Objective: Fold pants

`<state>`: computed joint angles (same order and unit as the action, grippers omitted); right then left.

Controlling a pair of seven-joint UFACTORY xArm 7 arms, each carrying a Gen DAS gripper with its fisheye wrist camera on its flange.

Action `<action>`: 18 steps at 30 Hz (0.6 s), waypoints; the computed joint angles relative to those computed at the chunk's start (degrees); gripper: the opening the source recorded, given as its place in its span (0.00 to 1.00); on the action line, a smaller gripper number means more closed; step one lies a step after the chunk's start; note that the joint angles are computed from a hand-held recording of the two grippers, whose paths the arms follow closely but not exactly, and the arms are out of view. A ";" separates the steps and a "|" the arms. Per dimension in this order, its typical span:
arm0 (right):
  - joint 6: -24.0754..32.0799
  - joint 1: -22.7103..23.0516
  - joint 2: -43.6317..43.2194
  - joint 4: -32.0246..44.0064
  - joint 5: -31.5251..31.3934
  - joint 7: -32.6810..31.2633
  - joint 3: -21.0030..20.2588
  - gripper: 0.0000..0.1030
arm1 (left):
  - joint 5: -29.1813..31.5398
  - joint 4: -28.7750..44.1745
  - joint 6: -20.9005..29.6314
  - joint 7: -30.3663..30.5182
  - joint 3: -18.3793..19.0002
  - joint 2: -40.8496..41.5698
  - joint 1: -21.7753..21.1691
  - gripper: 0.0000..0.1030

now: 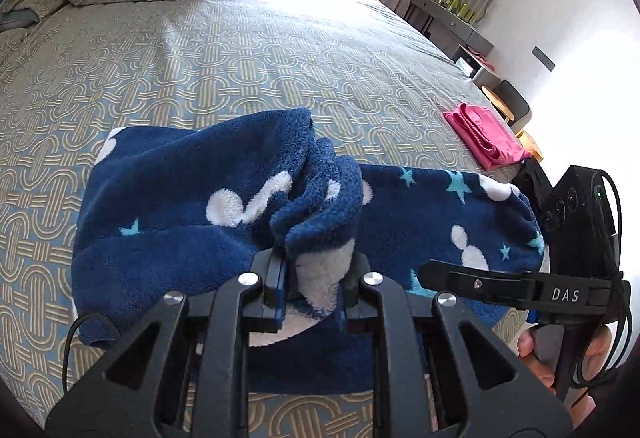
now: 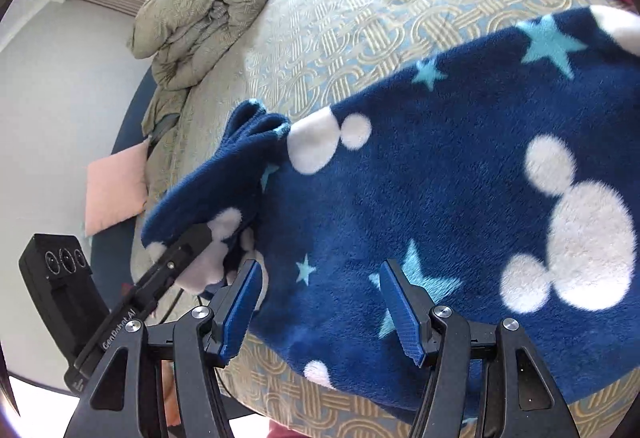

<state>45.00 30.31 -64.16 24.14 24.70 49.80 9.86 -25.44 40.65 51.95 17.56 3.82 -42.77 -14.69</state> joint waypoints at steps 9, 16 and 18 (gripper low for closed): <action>4.02 -3.61 -9.93 -4.11 -0.16 2.76 -2.64 0.68 | 1.61 -4.44 0.17 -3.79 -7.27 0.50 -5.32 0.42; 0.74 -1.15 -9.35 -7.28 4.21 0.72 -4.77 0.68 | 3.24 -5.58 6.13 0.82 -0.53 -8.33 -3.73 0.59; -1.58 -0.14 -7.31 -6.85 5.00 -1.36 -5.47 0.68 | 5.99 -5.45 5.66 1.09 0.14 -10.57 0.04 0.60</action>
